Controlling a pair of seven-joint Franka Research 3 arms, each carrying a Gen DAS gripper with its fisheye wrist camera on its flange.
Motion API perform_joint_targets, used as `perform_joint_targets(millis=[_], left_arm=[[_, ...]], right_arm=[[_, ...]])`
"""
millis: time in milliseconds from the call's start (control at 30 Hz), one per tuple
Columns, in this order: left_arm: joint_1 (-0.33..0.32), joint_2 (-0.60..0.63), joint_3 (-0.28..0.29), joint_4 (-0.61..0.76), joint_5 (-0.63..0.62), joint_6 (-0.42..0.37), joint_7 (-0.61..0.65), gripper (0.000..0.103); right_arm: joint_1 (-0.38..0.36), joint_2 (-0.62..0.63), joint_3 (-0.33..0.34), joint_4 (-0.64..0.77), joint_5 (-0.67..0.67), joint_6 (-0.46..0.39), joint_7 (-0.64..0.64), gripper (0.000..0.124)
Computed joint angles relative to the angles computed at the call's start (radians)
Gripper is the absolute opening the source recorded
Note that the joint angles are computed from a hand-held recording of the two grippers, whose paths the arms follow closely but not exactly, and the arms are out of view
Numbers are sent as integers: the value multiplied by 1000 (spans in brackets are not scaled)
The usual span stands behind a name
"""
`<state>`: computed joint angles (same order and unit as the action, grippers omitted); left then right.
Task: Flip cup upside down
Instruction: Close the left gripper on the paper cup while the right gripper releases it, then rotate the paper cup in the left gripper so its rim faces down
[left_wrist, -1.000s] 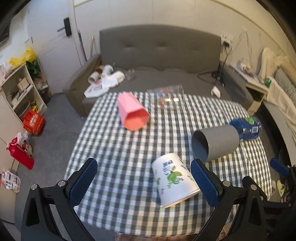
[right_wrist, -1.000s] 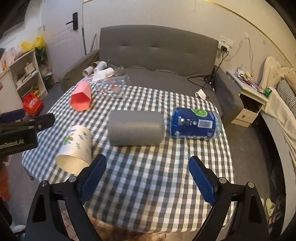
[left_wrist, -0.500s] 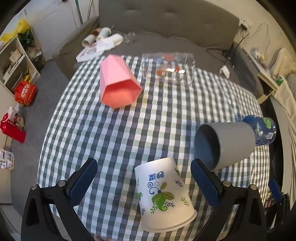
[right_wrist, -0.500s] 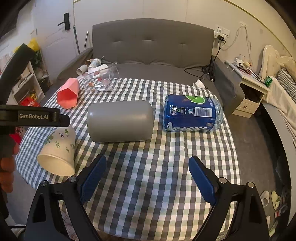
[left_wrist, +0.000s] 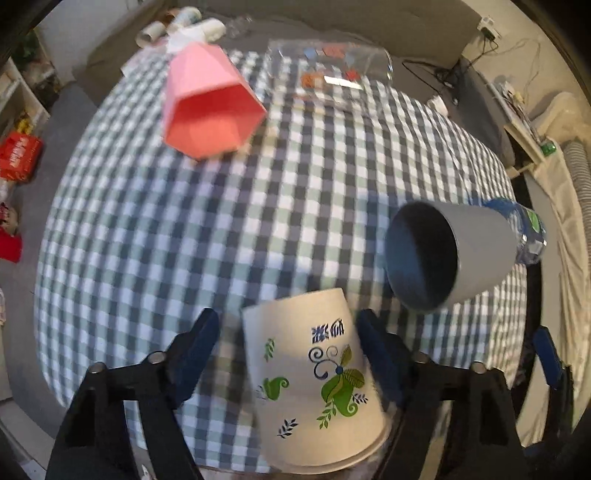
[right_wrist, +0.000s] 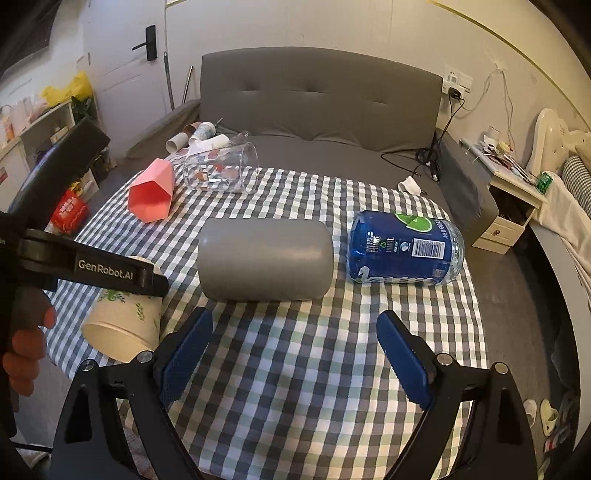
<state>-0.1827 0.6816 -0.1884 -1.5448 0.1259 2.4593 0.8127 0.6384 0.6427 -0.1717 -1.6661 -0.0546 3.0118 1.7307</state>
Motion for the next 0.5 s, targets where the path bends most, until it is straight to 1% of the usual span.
perform_joint_targets(millis=[33, 100, 233, 300, 367, 500], left_arm=[[9, 5, -12, 3, -13, 0, 13, 63], [9, 2, -12, 1, -17, 5, 16, 63], [6, -50, 3, -72, -9, 76, -26, 62], [-13, -89, 26, -118, 27, 114, -62, 62], [-26, -108, 42, -134, 62, 130, -89, 62], [-70, -137, 91, -156, 180, 153, -164, 62]], right_arm=[[1, 0, 0, -1, 0, 0, 0, 91], [1, -2, 1, -3, 1, 2, -1, 91], [9, -7, -4, -6, -3, 1, -2, 91], [10, -9, -1, -9, -1, 1, 0, 91], [14, -12, -1, -13, -1, 2, 3, 91], [32, -24, -15, -34, -9, 17, 13, 91]])
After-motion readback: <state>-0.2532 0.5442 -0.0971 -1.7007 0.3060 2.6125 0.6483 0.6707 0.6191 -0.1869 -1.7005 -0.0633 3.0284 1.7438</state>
